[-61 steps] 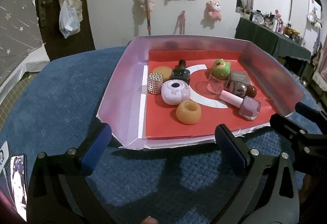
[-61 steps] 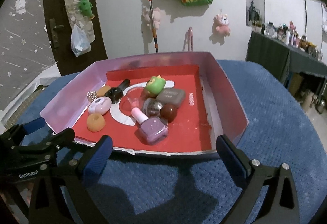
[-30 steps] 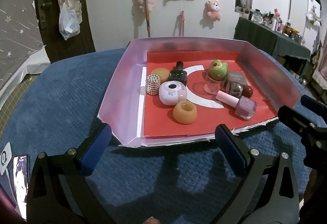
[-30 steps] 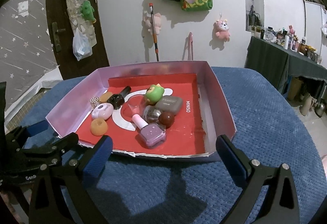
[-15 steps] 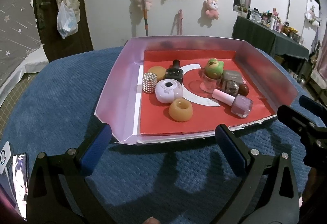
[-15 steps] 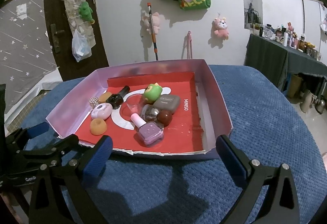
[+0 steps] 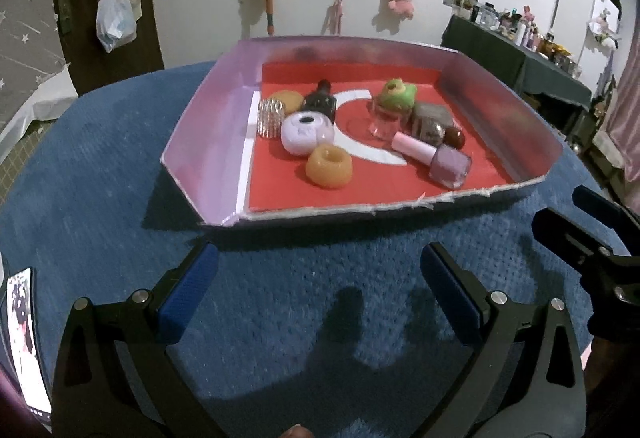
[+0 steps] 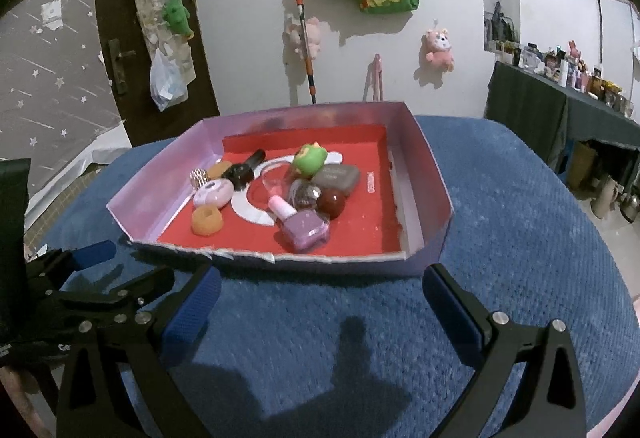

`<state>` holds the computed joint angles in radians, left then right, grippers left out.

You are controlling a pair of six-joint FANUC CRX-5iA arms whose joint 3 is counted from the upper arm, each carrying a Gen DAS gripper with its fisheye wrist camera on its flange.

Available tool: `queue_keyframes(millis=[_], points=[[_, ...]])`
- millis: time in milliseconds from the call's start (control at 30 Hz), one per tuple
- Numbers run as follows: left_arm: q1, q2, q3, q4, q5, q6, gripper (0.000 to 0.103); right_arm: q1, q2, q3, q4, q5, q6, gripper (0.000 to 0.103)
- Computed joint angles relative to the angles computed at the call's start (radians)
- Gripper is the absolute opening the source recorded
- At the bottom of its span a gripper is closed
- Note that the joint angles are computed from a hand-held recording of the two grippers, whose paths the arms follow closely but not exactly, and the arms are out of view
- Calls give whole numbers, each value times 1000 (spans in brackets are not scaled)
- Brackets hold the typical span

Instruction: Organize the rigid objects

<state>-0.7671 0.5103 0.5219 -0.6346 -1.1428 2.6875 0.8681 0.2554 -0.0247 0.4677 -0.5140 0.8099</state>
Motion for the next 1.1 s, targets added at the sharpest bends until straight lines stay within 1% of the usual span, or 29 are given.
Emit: queue_keyframes(millis=[167, 267, 467, 767, 1100], points=[[3, -1, -24, 29, 13, 3, 103, -1, 6, 3, -57, -33, 36, 103], [4, 0, -36, 40, 14, 10, 103, -5, 10, 17, -123, -55, 81, 103], [8, 7, -43, 63, 14, 5, 103, -12, 9, 12, -162, -81, 104, 103], [0, 18, -25, 56, -24, 8, 103, -15, 9, -1, -156, -84, 90, 103], [1, 30, -8, 57, -50, 6, 103, -6, 19, -8, -107, -83, 62, 103]])
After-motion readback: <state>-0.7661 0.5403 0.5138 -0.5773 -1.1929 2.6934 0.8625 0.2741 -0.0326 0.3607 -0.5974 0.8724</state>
